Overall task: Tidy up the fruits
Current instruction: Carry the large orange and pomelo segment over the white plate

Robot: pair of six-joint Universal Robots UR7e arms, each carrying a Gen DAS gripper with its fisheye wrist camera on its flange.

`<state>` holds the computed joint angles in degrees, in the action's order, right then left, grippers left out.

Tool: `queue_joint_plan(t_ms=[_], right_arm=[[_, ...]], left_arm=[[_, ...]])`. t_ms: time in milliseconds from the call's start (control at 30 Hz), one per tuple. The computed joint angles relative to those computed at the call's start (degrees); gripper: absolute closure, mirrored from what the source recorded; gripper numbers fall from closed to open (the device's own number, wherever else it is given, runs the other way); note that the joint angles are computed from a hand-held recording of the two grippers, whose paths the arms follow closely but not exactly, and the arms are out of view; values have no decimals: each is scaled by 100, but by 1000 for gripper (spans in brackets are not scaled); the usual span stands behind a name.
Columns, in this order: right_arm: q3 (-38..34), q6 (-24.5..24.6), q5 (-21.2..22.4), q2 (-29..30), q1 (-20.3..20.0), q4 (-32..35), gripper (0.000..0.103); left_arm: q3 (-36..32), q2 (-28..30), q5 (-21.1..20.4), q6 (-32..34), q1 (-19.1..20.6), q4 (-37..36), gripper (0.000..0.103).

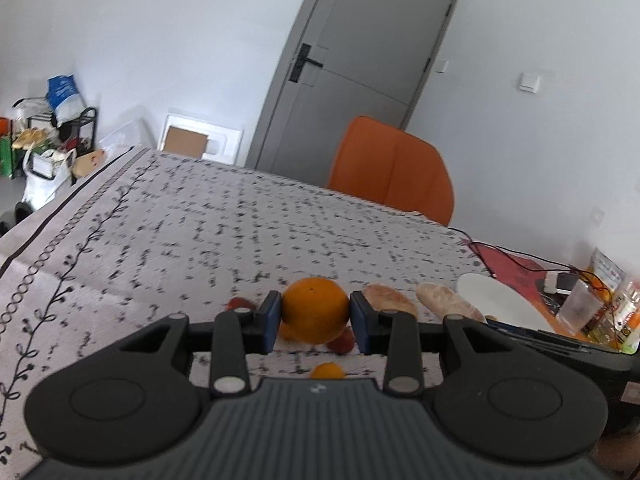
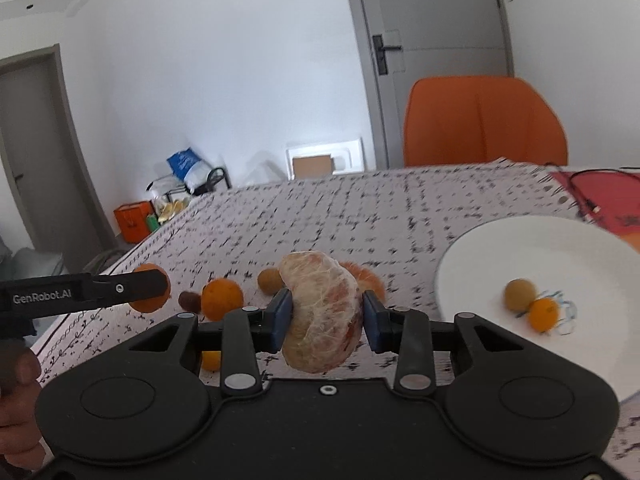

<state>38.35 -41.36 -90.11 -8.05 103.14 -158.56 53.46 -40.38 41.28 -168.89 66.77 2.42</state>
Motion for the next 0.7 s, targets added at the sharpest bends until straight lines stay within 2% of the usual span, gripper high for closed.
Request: queue_joint_plan(t_ms=[433,700], right_arm=[[200,179,103,-272,-196,-505,67],[230,313,72,-370,-341,-735,67]], left_arm=[[-1116,691,243,273,-93,669,67],[-2199,1341,449,305,-107,1316,67]])
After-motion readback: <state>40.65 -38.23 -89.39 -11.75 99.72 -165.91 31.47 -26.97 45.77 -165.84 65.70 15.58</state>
